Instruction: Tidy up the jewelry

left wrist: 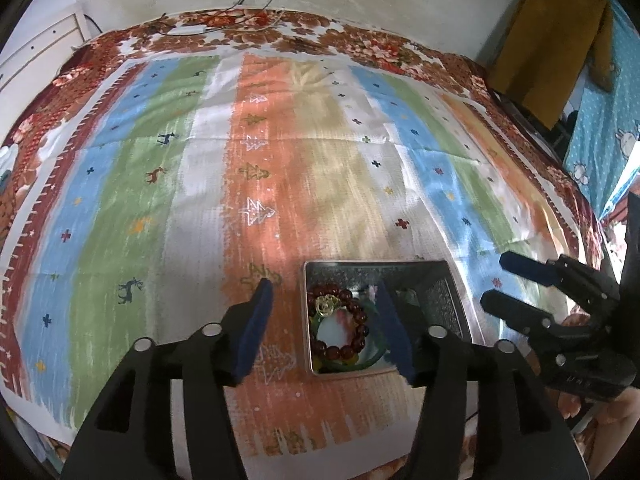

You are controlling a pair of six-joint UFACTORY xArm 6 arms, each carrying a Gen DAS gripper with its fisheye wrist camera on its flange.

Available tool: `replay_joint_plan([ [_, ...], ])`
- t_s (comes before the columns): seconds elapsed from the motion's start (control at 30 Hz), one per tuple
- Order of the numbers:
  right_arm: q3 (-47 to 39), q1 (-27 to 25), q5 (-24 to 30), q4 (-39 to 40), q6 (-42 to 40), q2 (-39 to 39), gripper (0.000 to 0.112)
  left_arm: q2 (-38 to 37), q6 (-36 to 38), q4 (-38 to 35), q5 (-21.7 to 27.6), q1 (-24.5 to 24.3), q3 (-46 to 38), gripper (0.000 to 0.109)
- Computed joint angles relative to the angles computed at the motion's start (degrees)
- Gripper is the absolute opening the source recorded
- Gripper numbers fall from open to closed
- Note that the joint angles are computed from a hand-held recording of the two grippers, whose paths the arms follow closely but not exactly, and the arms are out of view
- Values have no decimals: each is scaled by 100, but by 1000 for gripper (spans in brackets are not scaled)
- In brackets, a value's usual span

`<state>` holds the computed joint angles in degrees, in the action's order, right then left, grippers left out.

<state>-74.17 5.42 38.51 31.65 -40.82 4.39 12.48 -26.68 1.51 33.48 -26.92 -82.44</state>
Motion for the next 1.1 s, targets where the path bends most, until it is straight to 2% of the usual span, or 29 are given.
replay_joint_plan([
  [0.17,114,-102,89,185,-165,-106,66,-151,23,141,-178,-56,247,81],
  [0.43,308,-192,119,505,-486,-292,83,-330,-221,522,-351,-109,529,97],
  [0.63,561,-226,-12,840,-814,-519,92,-429,-495,899,-423,-141,665,97],
  [0.9,649,-240,-101,927,-899,-584,93,-650,-757,1465,-834,-224,947,97],
  [1.03,644,-261,-138,853,-798,-559,93,-674,-939,1885,-814,-265,964,97],
  [1.1,625,-284,-132,929,-799,-549,93,-658,-840,1849,-852,-282,957,97],
])
